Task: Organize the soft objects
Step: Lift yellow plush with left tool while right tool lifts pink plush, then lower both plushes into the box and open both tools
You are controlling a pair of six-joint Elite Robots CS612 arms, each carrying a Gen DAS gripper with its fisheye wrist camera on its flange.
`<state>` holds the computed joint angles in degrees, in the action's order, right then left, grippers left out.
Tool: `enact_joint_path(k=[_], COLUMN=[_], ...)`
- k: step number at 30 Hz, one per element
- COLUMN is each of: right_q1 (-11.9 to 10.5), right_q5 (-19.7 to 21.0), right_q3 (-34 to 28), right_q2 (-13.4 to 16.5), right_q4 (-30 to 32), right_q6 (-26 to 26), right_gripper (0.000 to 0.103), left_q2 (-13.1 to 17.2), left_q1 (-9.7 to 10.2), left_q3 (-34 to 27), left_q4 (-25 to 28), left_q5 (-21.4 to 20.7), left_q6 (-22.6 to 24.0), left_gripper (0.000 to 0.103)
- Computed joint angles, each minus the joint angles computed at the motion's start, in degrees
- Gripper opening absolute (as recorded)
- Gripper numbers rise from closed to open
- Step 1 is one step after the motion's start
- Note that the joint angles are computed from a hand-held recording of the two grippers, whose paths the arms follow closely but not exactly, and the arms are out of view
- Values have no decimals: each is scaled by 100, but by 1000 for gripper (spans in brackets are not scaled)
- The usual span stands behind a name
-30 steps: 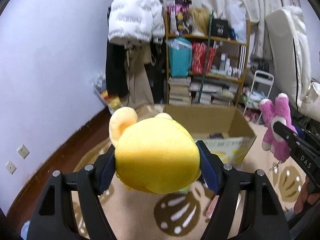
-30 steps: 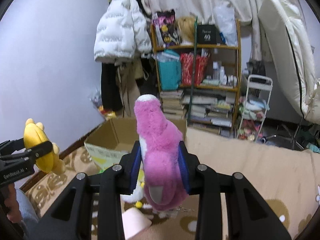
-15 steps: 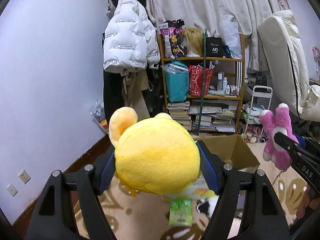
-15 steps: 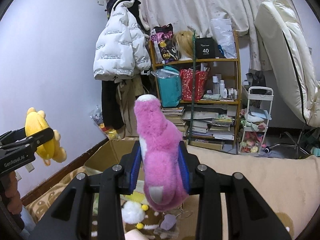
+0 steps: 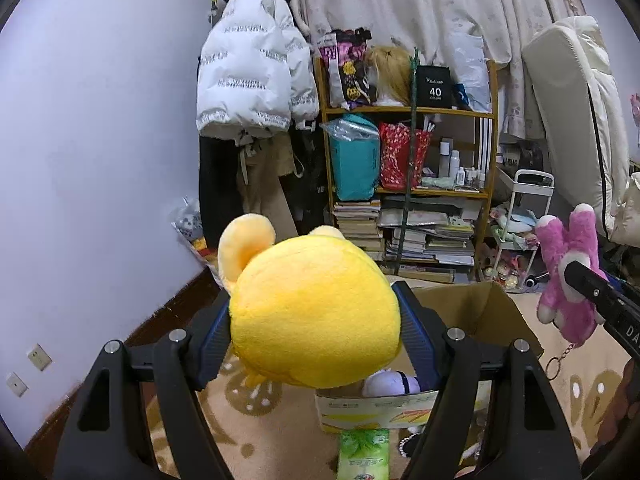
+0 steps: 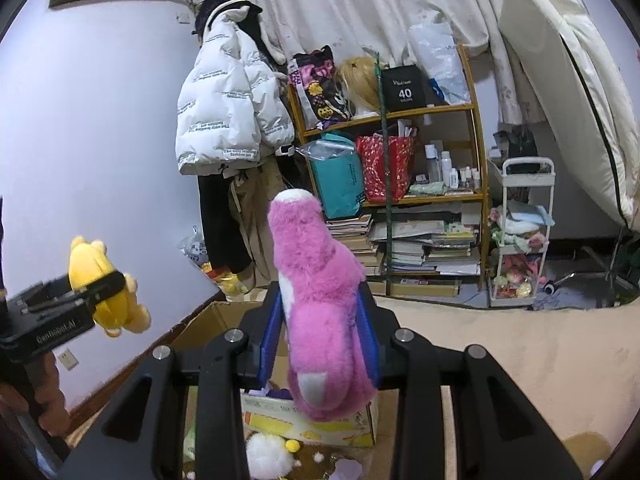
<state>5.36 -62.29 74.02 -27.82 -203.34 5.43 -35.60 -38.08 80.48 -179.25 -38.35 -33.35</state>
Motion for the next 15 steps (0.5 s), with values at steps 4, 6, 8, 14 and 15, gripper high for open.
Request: enact_joint_path(k=[4, 6, 8, 14, 15], right_q1=[-23, -39, -58, -55, -41], right_q5=[128, 257, 459, 878, 870], right_q3=[-182, -246, -330, -553, -573], right_q2=[106, 157, 230, 420, 434], right_q4=[133, 160, 176, 135, 158], right_q6=[178, 278, 371, 469, 404], right_gripper=[37, 37, 37, 38, 38], left_q2=[58, 93, 129, 282, 321], left_q1=[48, 67, 67, 71, 75], left_q3=[-82, -157, -231, -445, -497], left_q4=[17, 88, 149, 252, 314], left_q5=[-215, -297, -311, -576, -597], left_q6=[-120, -155, -87, 58, 71], left_gripper=[74, 74, 74, 75, 75])
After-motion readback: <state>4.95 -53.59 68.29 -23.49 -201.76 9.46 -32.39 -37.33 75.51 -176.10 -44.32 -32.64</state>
